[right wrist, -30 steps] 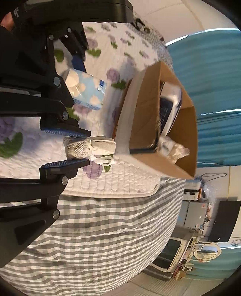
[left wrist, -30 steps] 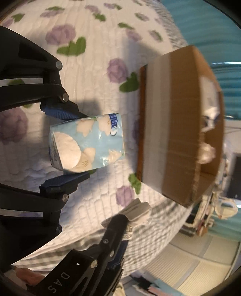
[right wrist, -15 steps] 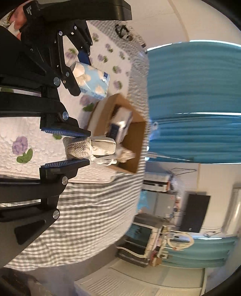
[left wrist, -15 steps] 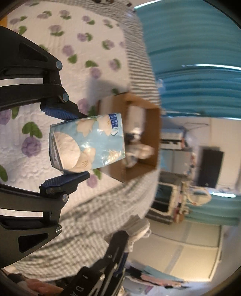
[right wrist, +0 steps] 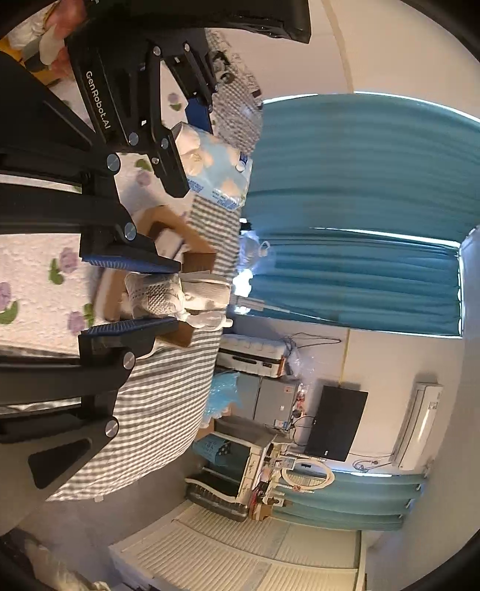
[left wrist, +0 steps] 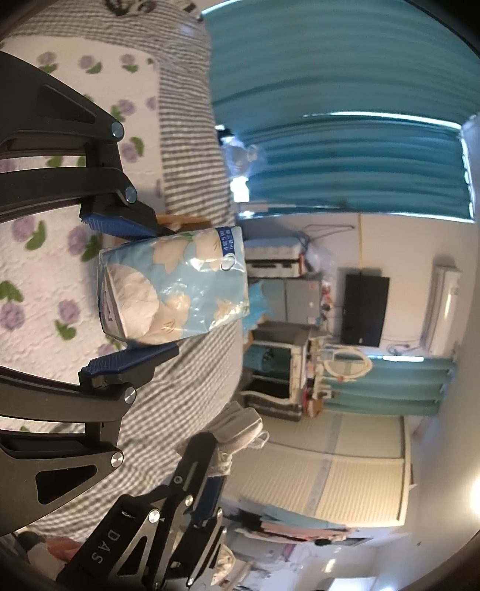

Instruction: Organize soft objects

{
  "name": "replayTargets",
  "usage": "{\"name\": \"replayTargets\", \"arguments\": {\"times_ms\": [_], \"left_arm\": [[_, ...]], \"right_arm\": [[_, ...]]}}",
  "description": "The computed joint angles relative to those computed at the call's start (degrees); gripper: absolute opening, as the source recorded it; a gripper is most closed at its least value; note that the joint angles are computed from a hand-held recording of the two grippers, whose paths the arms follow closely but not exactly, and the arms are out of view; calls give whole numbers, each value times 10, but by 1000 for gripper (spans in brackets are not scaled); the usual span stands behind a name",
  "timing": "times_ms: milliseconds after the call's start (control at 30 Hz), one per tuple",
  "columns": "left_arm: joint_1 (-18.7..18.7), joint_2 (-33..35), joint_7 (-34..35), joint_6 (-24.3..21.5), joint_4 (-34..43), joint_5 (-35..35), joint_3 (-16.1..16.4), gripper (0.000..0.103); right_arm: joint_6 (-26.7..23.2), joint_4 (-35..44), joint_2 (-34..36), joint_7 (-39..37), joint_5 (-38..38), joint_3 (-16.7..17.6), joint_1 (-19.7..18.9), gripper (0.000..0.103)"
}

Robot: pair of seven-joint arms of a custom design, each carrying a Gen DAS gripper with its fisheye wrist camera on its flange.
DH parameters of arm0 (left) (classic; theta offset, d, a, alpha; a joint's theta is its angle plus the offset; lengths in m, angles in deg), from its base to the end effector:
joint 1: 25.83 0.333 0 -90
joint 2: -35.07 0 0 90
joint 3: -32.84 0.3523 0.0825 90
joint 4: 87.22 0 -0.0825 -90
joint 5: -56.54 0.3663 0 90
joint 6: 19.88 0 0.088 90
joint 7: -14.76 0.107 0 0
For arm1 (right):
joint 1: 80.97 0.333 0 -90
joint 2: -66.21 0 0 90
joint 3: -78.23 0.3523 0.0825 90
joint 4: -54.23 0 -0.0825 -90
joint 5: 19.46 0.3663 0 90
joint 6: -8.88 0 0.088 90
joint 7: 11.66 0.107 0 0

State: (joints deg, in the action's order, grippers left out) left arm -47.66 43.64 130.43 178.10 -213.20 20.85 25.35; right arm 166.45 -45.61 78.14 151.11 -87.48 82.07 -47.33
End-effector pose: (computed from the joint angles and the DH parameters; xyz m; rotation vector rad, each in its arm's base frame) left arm 0.5343 -0.2176 0.4855 -1.4255 1.8209 -1.1203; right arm 0.4978 0.4238 0.5671 -1.7771 1.2750 -0.8379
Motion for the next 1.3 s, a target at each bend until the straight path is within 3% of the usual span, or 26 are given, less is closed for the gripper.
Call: {"name": "replayTargets", "arguments": {"times_ms": [167,200,300,367,500,600,700,733,833,933,967,1033,1067,1100,1167,1267,1300], "left_arm": [[42,60,-38,-47,83,61,-7,51],[25,73,-42,-56,101,66,17,51],[-82,138,-61,-86,182,75,151,51],[-125,188,-81,-93,231,88,214,51],[-102,269,-119,-127,328,120,215,51],[-63,320,-141,-183,401,142,187,51],[-56,361,-171,-232,453,166,195,51],[-43,372,-168,-249,468,175,181,51],[-51,392,-191,-264,486,208,193,52],[-37,393,-194,-270,489,228,167,56],[-35,392,-197,-267,488,235,163,56],[-60,389,-231,-261,481,257,194,66],[-68,391,-247,-259,484,267,209,69],[-87,387,-268,-249,474,279,234,71],[-92,382,-284,-241,468,296,246,71],[-80,352,-284,-220,438,319,224,71],[-87,338,-294,-211,421,327,232,71]], "right_arm": [[37,82,73,-43,47,-13,-11,23],[43,99,88,-58,63,-17,-12,23],[58,169,154,-119,133,-16,-28,23],[62,217,201,-164,188,-6,-45,23],[45,312,290,-259,286,25,-74,23],[15,386,352,-319,344,42,-85,23],[-6,440,399,-353,390,46,-90,24],[-7,450,408,-358,401,43,-89,24],[6,458,422,-364,428,30,-87,24],[2,473,435,-381,464,30,-89,25],[-3,477,437,-385,475,28,-89,27],[-12,479,435,-379,490,11,-82,53],[-9,469,427,-373,497,3,-80,74],[3,455,419,-367,502,-8,-76,78],[32,417,394,-360,510,-25,-71,78],[48,368,354,-344,504,-56,-52,78],[53,350,339,-338,499,-63,-48,78]]}}
